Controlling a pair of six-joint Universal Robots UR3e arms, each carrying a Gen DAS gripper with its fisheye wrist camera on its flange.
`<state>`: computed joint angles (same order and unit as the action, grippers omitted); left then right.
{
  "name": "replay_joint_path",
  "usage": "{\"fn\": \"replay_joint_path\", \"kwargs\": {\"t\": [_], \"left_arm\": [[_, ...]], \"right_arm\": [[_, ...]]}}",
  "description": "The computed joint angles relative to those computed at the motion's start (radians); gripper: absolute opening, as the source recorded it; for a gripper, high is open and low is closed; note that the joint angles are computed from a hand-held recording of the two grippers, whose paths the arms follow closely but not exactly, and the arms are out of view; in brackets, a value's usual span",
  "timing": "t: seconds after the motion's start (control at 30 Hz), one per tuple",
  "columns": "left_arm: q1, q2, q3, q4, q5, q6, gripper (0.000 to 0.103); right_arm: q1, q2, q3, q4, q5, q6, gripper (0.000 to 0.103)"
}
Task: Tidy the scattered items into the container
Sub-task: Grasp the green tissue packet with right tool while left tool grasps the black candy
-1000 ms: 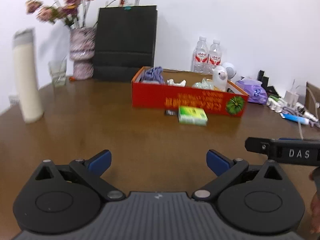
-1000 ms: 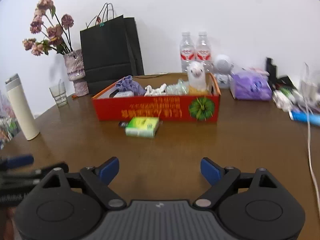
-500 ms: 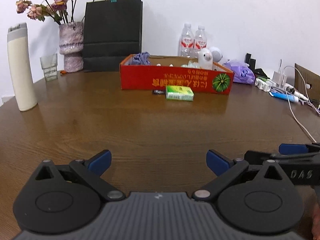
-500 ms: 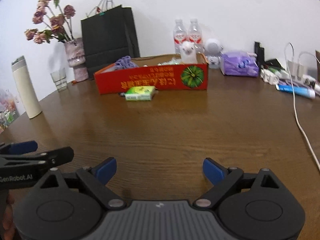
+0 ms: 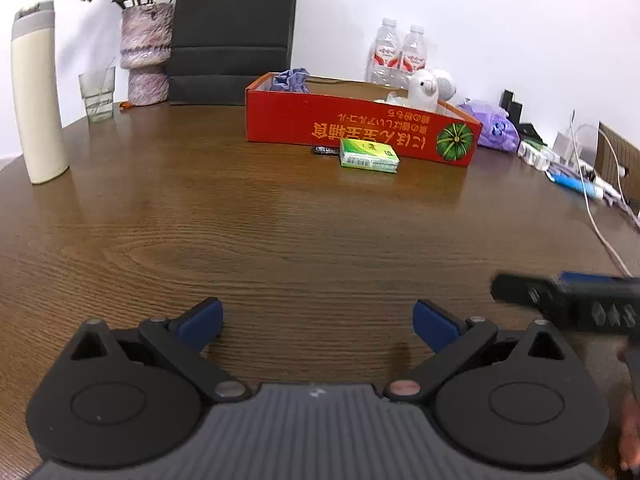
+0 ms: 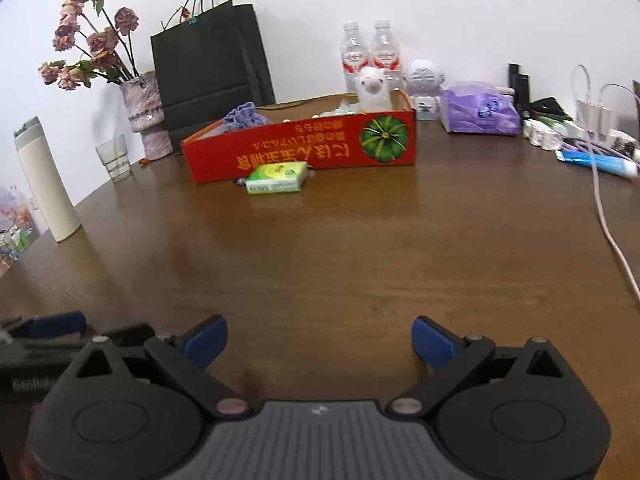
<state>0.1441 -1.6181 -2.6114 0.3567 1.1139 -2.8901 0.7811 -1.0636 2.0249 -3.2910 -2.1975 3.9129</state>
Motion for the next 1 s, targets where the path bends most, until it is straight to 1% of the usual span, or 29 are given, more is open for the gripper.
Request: {"fn": "replay_joint_path", "kwargs": {"t": [0.07, 0.1, 0.17, 0.23, 0.27, 0.3, 0.33, 0.43, 0.47, 0.5, 0.53, 0.57, 0.6, 0.7, 0.77, 0.8, 0.83, 0.87, 0.9, 0.93, 0.97, 1.0], "left_arm": [[0.026, 0.0, -0.012, 0.022, -0.022, -0.026, 0.103], [0.042, -0.005, -0.018, 0.043, -0.029, -0.045, 0.103], [0.06, 0.004, -0.006, 0.029, -0.018, -0.071, 0.103], [0.076, -0.004, -0.002, 0.062, 0.01, -0.064, 0.103], [0.084, -0.004, 0.003, 0.07, 0.023, -0.052, 0.103], [0.094, -0.002, 0.007, 0.073, 0.032, -0.042, 0.103], [0.109, 0.006, 0.012, 0.063, 0.034, -0.038, 0.103], [0.137, 0.012, 0.034, 0.039, 0.046, -0.049, 0.103], [0.135, 0.005, 0.052, 0.03, 0.059, -0.053, 0.103], [0.131, -0.003, 0.069, 0.025, 0.07, -0.054, 0.103], [0.124, -0.015, 0.092, 0.019, 0.08, -0.054, 0.103], [0.115, -0.028, 0.118, 0.011, 0.087, -0.056, 0.103], [0.094, -0.053, 0.156, 0.009, 0.099, -0.063, 0.103], [0.005, -0.172, 0.296, 0.032, 0.139, -0.098, 0.103], [-0.079, -0.274, 0.445, -0.002, 0.189, -0.115, 0.103], [-0.117, -0.322, 0.528, -0.034, 0.206, -0.119, 0.103], [-0.147, -0.373, 0.614, -0.067, 0.205, -0.121, 0.103], [-0.164, -0.421, 0.693, -0.103, 0.18, -0.115, 0.103], [-0.185, -0.472, 0.791, -0.171, 0.149, -0.087, 0.103], [-0.22, -0.522, 0.895, -0.249, 0.16, -0.046, 0.103], [-0.25, -0.572, 0.986, -0.301, 0.183, -0.012, 0.101], [-0.28, -0.624, 1.076, -0.337, 0.212, 0.015, 0.095]], "right_arm": [[-0.037, 0.028, -0.073, 0.016, 0.004, -0.067, 0.099], [-0.061, 0.062, -0.133, 0.015, 0.009, -0.13, 0.099], [-0.117, 0.117, -0.26, 0.055, 0.057, -0.218, 0.098], [-0.183, 0.187, -0.422, 0.114, 0.138, -0.268, 0.095], [-0.2, 0.236, -0.527, 0.164, 0.143, -0.269, 0.094], [-0.226, 0.284, -0.631, 0.218, 0.171, -0.289, 0.094], [-0.243, 0.33, -0.736, 0.292, 0.178, -0.303, 0.094], [-0.282, 0.476, -1.05, 0.518, 0.186, -0.312, 0.083], [-0.291, 0.525, -1.155, 0.597, 0.188, -0.307, 0.075], [-0.299, 0.559, -1.224, 0.652, 0.19, -0.308, 0.071], [-0.303, 0.576, -1.251, 0.67, 0.188, -0.309, 0.066], [-0.301, 0.578, -1.237, 0.64, 0.172, -0.316, 0.065], [-0.306, 0.557, -1.18, 0.596, 0.178, -0.318, 0.065], [-0.322, 0.446, -0.922, 0.416, 0.199, -0.324, 0.065], [-0.336, 0.369, -0.745, 0.298, 0.199, -0.339, 0.065], [-0.346, 0.329, -0.649, 0.222, 0.2, -0.341, 0.065], [-0.357, 0.295, -0.564, 0.15, 0.202, -0.336, 0.065], [-0.364, 0.268, -0.496, 0.087, 0.201, -0.329, 0.065], [-0.368, 0.243, -0.425, 0.015, 0.196, -0.325, 0.065], [-0.374, 0.227, -0.364, -0.055, 0.189, -0.325, 0.065], [-0.381, 0.22, -0.327, -0.109, 0.183, -0.326, 0.065], [-0.392, 0.213, -0.301, -0.144, 0.184, -0.322, 0.065]]}}
